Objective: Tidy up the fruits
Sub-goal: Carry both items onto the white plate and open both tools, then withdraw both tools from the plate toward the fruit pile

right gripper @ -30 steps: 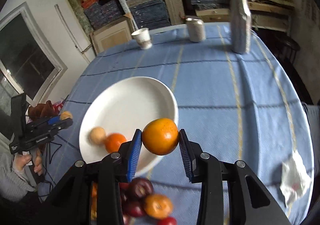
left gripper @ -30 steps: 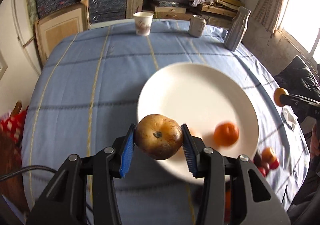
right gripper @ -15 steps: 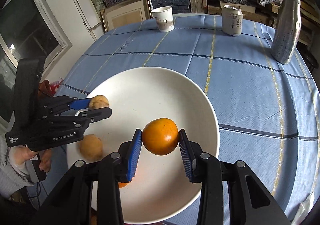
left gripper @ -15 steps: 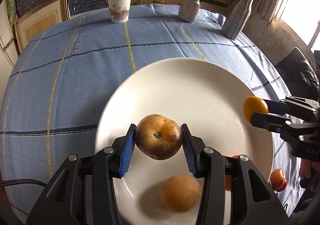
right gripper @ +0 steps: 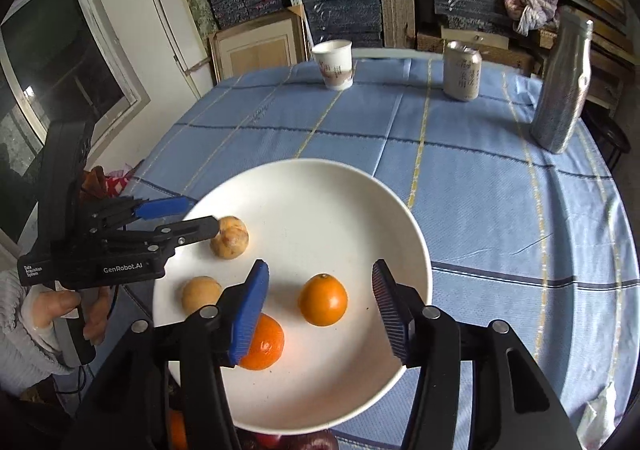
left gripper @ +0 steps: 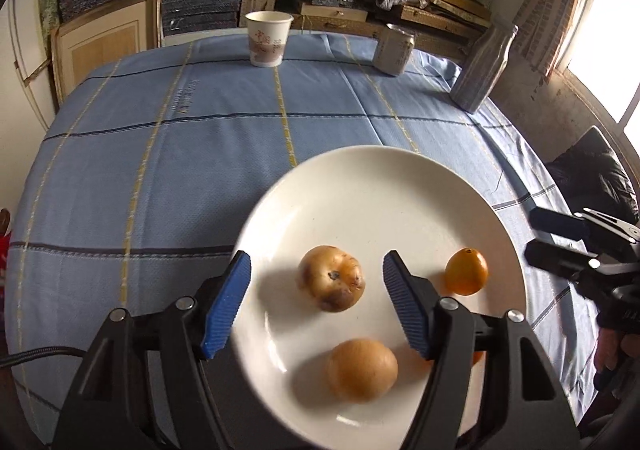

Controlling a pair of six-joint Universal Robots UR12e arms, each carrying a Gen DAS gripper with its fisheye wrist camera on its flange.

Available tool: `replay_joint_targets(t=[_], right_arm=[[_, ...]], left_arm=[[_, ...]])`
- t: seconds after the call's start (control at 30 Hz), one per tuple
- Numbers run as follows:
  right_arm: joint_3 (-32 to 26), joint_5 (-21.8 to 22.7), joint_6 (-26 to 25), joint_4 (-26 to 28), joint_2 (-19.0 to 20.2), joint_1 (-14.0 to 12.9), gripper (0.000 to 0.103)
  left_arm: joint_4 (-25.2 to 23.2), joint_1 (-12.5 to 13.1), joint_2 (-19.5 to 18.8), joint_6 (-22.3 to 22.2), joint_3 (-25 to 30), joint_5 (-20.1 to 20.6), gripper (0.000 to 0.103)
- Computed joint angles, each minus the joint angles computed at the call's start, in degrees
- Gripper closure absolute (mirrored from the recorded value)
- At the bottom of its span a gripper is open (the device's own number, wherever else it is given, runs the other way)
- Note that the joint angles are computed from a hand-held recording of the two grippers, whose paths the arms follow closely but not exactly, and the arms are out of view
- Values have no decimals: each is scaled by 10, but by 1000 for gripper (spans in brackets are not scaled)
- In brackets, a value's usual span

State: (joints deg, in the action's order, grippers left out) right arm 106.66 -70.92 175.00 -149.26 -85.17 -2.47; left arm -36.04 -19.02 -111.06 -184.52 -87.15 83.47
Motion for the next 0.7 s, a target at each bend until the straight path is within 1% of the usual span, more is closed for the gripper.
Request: replay_joint_targets(t=[0.13, 0.33, 0.43, 0.53, 0.63, 0.7], right_arm=[[21, -1, 10, -20, -27, -7, 42], [65, -4, 23, -21, -74, -20, 39], [89, 4, 37, -13, -96, -30, 37], [112, 2, 48, 1, -118, -38, 35], [132, 7, 61, 21, -137, -48, 33], [142, 14, 71, 39, -148, -54, 31]], left_arm=[[17, 1, 34, -14, -38, 16, 32], [26, 7, 87, -39, -105, 25, 29], [23, 9, 108, -52, -134, 29, 28], [18, 8, 124, -62, -158, 26, 26], [9, 3, 134, -57, -174, 28, 25], [5, -3, 136, -49, -178, 31, 22]])
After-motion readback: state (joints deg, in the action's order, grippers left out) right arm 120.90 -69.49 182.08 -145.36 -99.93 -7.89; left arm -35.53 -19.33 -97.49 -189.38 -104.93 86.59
